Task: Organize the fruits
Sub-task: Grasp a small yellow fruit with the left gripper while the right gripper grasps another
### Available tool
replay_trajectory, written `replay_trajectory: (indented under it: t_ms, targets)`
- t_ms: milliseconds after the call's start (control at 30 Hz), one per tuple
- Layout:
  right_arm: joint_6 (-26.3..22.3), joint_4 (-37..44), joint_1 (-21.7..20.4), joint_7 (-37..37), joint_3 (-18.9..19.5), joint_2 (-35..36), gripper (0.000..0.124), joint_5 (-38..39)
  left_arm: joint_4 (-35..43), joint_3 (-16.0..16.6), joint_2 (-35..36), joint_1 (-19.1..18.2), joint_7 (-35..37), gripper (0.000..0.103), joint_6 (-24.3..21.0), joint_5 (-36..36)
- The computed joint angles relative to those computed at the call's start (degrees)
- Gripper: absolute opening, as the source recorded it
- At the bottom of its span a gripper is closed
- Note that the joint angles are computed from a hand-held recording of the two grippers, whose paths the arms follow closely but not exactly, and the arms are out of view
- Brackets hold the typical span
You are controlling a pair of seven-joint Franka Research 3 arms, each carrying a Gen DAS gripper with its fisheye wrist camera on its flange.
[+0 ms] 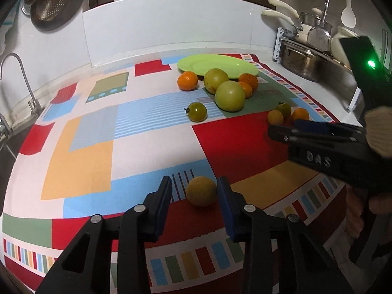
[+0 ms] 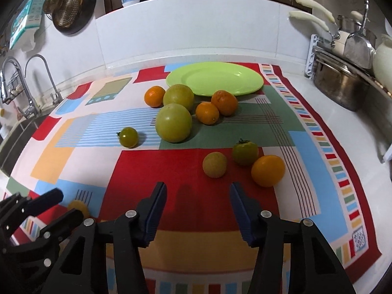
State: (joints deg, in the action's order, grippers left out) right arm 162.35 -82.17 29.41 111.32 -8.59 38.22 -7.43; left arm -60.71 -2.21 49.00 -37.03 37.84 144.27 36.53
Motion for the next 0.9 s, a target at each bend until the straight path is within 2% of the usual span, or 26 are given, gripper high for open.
replay_trajectory:
  t_ms: [133,300,433,533,700,767,833,900]
  targets:
    - [-2.04,4.27,-0.44,-0.23,0.09,2.63,0.046,0.5,0.04,-0.22,0.06,0.19,0.58,0.025,0.69,-0.11]
    - [-4.45,7.88,-0.55,-0.08,-0.02,4.68,0.04,0.36,0.24,-0.14,0.26,0.52,0.93,0.023,1.83,-0.45]
    - [-5.81,9.36,-0.15,1.18,-0.74,5.57,0.037,-0.7,2.18,0.39,1.24,0.4,1.39,0.011,2.17,-0.19]
    - [-6.08,10.03,-0.23,2.06,-0.84,6.03,0.037,-1.21,5.16,-0.92,3.13,1.32,4.64,0.011,1.41,-1.97]
    - [-7.32,11.93,-0.44,2.97,-0.8,7.31,0.035,-1.79,1.94,-0.82,1.13,1.64,4.64,0.012,3.17,-3.46]
    - [-8.52,13.47,-0.8,2.65,-0.3,8.17,0.035,-1.72,1.13,-0.7,0.61,1.44,5.1,0.019,3.32,-3.2]
    - [-8.71,13.87,-1.18,2.39,0.22,8.34,0.033,-1.43,-0.12,-1.13,-0.1,1.73,5.09,0.034,3.57,-3.66]
    - [-8.81,13.9,-1.11,2.55,0.13,8.36,0.033,-1.54,0.33,-1.96,0.24,2.13,6.33,0.034,2.67,-4.66]
